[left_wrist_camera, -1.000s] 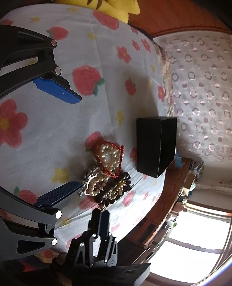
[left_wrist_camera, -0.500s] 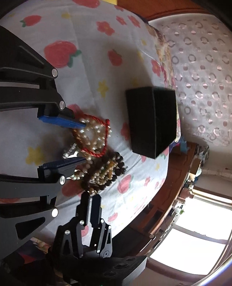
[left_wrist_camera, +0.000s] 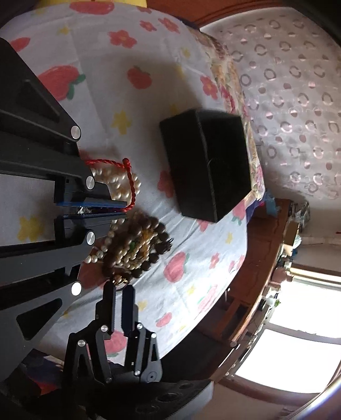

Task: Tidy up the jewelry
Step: 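Grasp the gold ring with the right tool while the left tool grasps the red-cord bracelet, then carry the ring and red-cord bracelet over the black box and release both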

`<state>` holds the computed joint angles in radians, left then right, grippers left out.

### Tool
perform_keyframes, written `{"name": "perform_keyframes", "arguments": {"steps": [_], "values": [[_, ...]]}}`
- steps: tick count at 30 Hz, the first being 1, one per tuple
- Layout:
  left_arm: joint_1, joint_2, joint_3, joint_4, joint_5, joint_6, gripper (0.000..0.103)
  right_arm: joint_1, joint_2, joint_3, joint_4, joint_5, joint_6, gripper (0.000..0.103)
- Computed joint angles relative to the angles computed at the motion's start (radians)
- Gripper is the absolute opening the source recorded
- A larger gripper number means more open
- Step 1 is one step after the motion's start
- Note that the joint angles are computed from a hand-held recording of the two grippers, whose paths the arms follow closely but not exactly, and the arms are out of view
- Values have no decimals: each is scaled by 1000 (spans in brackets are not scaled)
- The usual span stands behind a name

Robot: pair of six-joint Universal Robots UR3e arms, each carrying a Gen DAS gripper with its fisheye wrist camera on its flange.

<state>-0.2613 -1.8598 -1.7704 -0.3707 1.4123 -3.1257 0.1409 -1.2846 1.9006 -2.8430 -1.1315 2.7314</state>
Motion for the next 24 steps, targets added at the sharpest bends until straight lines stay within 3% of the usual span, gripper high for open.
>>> {"name": "perform_keyframes", "arguments": {"steps": [12,24], "values": [[77,138,-25,18,-19,-16,2,18,-41,28,-14,-16,-2,22],[109,76,135,-47,-17,-30,2,23,-60,-70,12,1,27,22]]}}
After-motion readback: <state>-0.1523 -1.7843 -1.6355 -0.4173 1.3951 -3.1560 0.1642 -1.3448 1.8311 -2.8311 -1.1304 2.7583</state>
